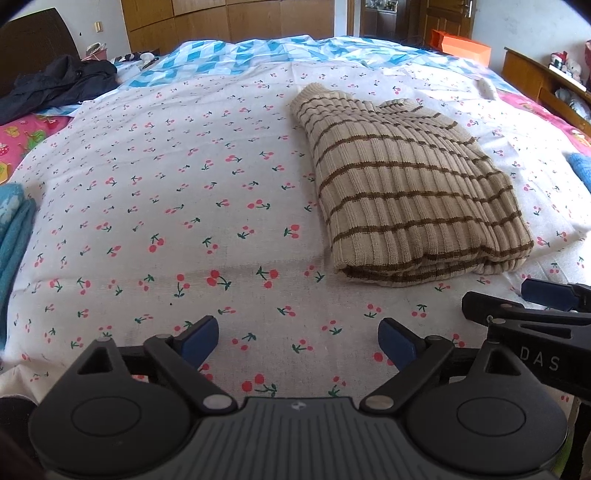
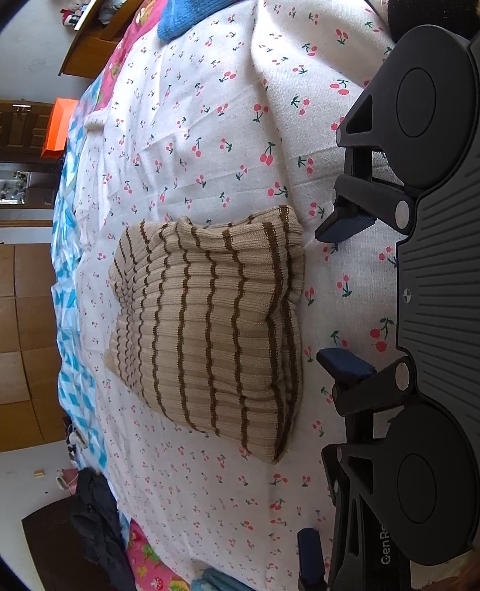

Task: Fold small clothes

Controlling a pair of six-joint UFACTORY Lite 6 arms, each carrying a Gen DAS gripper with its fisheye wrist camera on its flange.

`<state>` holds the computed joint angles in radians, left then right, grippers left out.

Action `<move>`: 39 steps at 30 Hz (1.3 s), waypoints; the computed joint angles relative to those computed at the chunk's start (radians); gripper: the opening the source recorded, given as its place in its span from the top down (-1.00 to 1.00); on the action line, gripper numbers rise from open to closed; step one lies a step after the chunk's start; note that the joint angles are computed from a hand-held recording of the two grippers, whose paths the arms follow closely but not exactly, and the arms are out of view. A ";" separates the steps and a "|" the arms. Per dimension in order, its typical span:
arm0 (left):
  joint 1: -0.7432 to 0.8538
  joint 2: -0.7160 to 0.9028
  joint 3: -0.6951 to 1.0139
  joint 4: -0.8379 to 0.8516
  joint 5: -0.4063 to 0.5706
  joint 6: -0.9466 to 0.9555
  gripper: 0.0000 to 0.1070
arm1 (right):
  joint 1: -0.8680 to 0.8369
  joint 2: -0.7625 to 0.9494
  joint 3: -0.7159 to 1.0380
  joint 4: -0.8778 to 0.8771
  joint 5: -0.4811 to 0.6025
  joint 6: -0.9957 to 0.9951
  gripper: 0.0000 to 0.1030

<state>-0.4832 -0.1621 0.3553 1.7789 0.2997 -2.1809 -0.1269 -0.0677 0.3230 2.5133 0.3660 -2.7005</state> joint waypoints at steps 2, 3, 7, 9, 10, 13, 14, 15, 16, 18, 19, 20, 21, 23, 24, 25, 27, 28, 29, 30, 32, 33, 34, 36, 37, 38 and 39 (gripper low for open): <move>0.004 0.001 -0.001 -0.011 -0.005 0.010 -0.85 | 0.010 -0.011 -0.005 0.024 -0.013 -0.015 -0.28; 0.010 0.001 -0.001 -0.010 -0.012 0.012 -0.85 | 0.018 -0.018 -0.010 0.049 -0.018 -0.033 -0.28; 0.016 -0.016 -0.012 -0.004 -0.019 0.005 -0.86 | 0.041 -0.060 -0.033 0.131 -0.035 -0.087 -0.28; 0.020 -0.029 -0.019 0.010 -0.025 -0.005 -0.88 | 0.044 -0.086 -0.050 0.165 -0.032 -0.112 -0.28; 0.025 -0.036 -0.022 0.022 -0.031 -0.014 -0.88 | 0.043 -0.096 -0.055 0.171 -0.032 -0.115 -0.29; 0.031 -0.052 -0.028 0.031 -0.041 -0.022 -0.91 | 0.048 -0.115 -0.062 0.194 -0.045 -0.121 -0.31; 0.030 -0.054 -0.029 0.026 -0.040 -0.017 -0.91 | 0.049 -0.115 -0.060 0.198 -0.051 -0.121 -0.32; 0.027 -0.054 -0.029 0.017 -0.038 -0.009 -0.91 | 0.051 -0.114 -0.058 0.199 -0.057 -0.117 -0.33; 0.025 -0.054 -0.029 0.013 -0.037 -0.005 -0.91 | 0.056 -0.115 -0.059 0.213 -0.060 -0.124 -0.33; 0.023 -0.057 -0.028 0.001 -0.037 0.004 -0.91 | 0.059 -0.122 -0.064 0.227 -0.059 -0.134 -0.33; 0.022 -0.059 -0.029 0.000 -0.036 0.004 -0.91 | 0.059 -0.126 -0.066 0.230 -0.059 -0.137 -0.33; 0.021 -0.064 -0.032 -0.003 -0.035 0.005 -0.91 | 0.059 -0.129 -0.067 0.231 -0.058 -0.138 -0.33; 0.018 -0.068 -0.034 -0.007 -0.031 0.009 -0.91 | 0.059 -0.130 -0.067 0.227 -0.060 -0.133 -0.33; 0.011 -0.073 -0.036 -0.017 -0.022 0.018 -0.91 | 0.058 -0.132 -0.068 0.221 -0.061 -0.125 -0.34; 0.010 -0.075 -0.037 -0.027 -0.020 0.028 -0.91 | 0.058 -0.132 -0.067 0.217 -0.065 -0.121 -0.34; 0.011 -0.077 -0.037 -0.035 -0.022 0.037 -0.91 | 0.058 -0.136 -0.067 0.211 -0.071 -0.112 -0.35; 0.017 -0.081 -0.037 -0.039 -0.033 0.042 -0.92 | 0.048 -0.149 -0.069 0.173 -0.084 -0.068 -0.36; 0.020 -0.085 -0.039 -0.037 -0.039 0.041 -0.92 | 0.043 -0.152 -0.069 0.154 -0.087 -0.048 -0.37; 0.018 -0.084 -0.038 -0.038 -0.041 0.041 -0.92 | 0.035 -0.158 -0.070 0.133 -0.092 -0.025 -0.38; 0.014 -0.082 -0.037 -0.042 -0.040 0.043 -0.92 | 0.031 -0.158 -0.069 0.123 -0.097 -0.014 -0.39; -0.002 -0.076 -0.033 -0.071 -0.030 0.068 -0.92 | 0.027 -0.153 -0.064 0.105 -0.103 0.007 -0.40; -0.008 -0.072 -0.032 -0.088 -0.025 0.083 -0.92 | 0.026 -0.150 -0.062 0.097 -0.104 0.015 -0.40; -0.012 -0.068 -0.029 -0.111 -0.021 0.101 -0.92 | 0.026 -0.148 -0.061 0.094 -0.104 0.017 -0.40; -0.008 -0.060 -0.023 -0.144 -0.025 0.132 -0.92 | 0.028 -0.147 -0.061 0.096 -0.107 0.014 -0.40; -0.005 -0.059 -0.023 -0.148 -0.029 0.136 -0.92 | 0.028 -0.146 -0.061 0.095 -0.107 0.014 -0.40; -0.005 -0.060 -0.024 -0.148 -0.030 0.136 -0.92 | 0.028 -0.145 -0.060 0.089 -0.109 0.021 -0.40; -0.005 -0.059 -0.024 -0.149 -0.030 0.136 -0.92 | 0.027 -0.143 -0.059 0.083 -0.109 0.029 -0.40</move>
<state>-0.4880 -0.2213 0.3308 1.6304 0.2700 -2.0452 -0.0999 -0.2111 0.2636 2.5959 0.2569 -2.6718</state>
